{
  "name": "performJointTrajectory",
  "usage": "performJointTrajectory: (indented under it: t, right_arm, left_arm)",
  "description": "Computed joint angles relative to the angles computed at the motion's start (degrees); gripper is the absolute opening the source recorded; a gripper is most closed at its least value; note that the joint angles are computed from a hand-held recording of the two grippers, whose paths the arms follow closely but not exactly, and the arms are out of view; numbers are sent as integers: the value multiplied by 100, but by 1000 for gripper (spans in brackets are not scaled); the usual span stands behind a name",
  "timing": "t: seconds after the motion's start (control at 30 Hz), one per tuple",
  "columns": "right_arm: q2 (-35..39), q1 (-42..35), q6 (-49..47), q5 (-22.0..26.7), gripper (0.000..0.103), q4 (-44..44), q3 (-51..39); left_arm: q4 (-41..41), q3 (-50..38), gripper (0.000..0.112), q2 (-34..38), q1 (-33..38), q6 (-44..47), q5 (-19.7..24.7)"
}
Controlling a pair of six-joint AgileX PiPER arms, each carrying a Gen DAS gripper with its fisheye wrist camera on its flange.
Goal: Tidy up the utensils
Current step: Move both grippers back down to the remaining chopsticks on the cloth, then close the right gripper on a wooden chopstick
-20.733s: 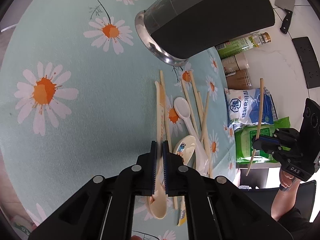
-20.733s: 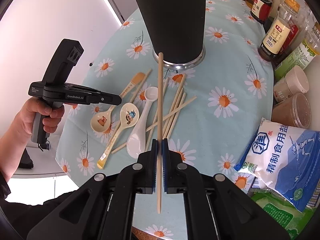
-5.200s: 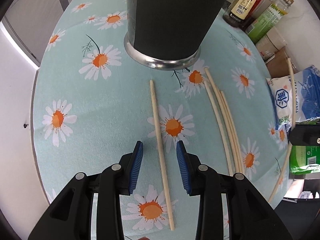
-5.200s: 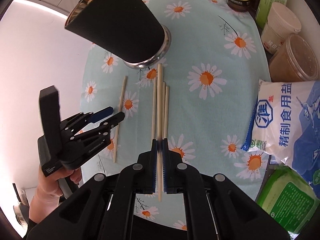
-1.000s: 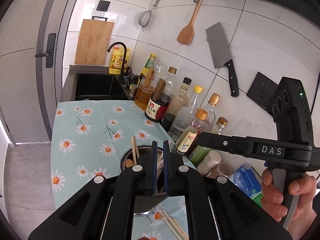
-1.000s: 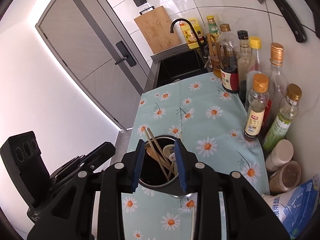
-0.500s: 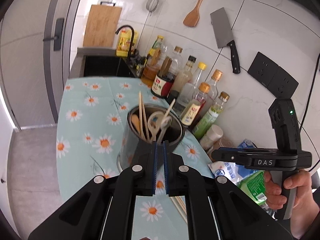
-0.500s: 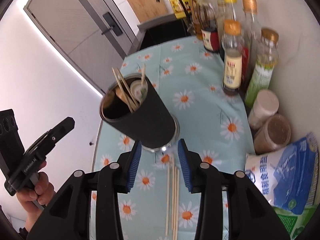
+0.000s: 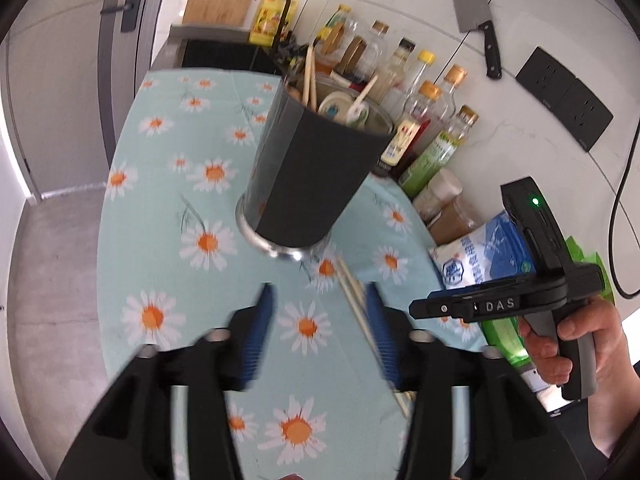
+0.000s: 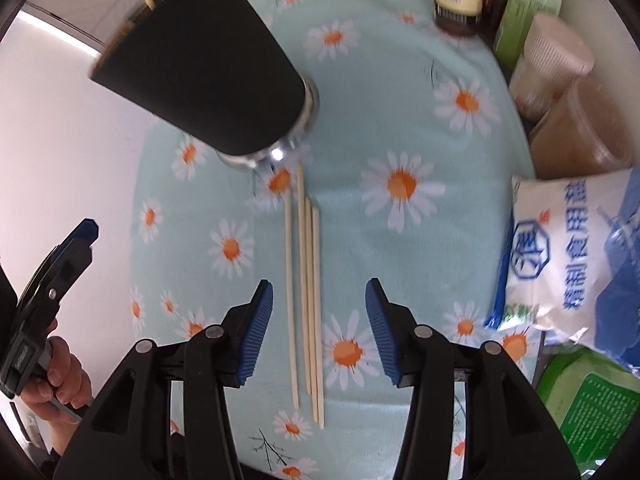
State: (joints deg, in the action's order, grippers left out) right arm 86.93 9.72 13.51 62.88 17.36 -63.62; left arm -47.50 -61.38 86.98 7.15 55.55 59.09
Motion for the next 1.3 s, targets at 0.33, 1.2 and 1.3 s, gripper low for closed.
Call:
performJointTrajectory:
  t: [0.33,1.2,1.3]
  right_arm:
    - [707,92,152,283,47,-176,-349]
    - [1596,817,703,540,4,-481,-1049]
    - [1621,917,844,583,4,-630,-1113]
  left_arm:
    - [279,724,97,-142,250,309,11]
    - [876,1293,97,-356,487,197,138]
    - [945,1264,97,-307,438,127,164]
